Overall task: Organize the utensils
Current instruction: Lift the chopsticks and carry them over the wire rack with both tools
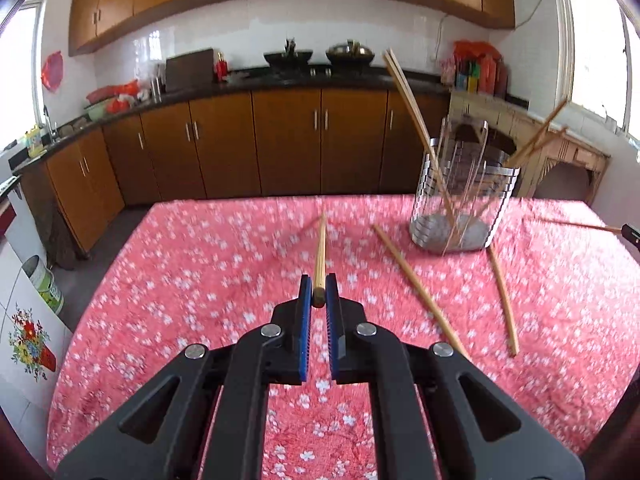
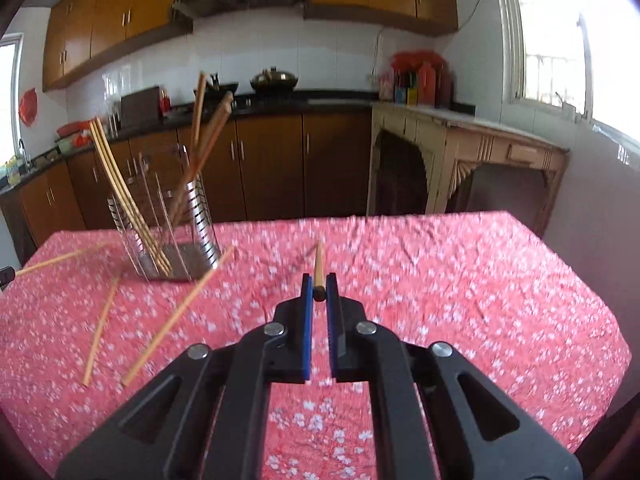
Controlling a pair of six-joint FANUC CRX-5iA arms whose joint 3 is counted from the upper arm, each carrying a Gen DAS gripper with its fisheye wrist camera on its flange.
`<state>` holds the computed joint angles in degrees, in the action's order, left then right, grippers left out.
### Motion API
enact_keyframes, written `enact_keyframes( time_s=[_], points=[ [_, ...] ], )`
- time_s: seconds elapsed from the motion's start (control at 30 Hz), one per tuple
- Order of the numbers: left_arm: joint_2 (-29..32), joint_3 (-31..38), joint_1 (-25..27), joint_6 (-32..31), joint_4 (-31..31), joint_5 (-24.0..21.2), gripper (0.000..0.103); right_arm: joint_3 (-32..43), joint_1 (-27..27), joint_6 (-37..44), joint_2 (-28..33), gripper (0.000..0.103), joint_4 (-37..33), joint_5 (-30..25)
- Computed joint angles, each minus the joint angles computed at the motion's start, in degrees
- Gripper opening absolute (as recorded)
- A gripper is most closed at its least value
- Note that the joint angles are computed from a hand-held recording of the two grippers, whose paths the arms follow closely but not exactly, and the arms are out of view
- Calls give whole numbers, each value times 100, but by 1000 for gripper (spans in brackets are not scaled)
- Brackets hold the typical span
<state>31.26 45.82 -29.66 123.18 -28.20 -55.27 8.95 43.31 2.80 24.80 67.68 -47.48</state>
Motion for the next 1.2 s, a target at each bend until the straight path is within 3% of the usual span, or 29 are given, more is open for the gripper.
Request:
enact_keyframes(
  time_s=[0.33, 0.6, 1.2],
  points=[
    [-84, 455, -55, 489, -567, 335, 7, 387, -195, -417, 64, 7, 870, 180],
    [132, 969, 76, 579, -379, 318, 7, 646, -249, -470, 118, 7, 999, 314],
    [96, 1142, -133, 414, -539, 477, 7, 579, -168, -474, -230, 7, 962, 931]
  ],
)
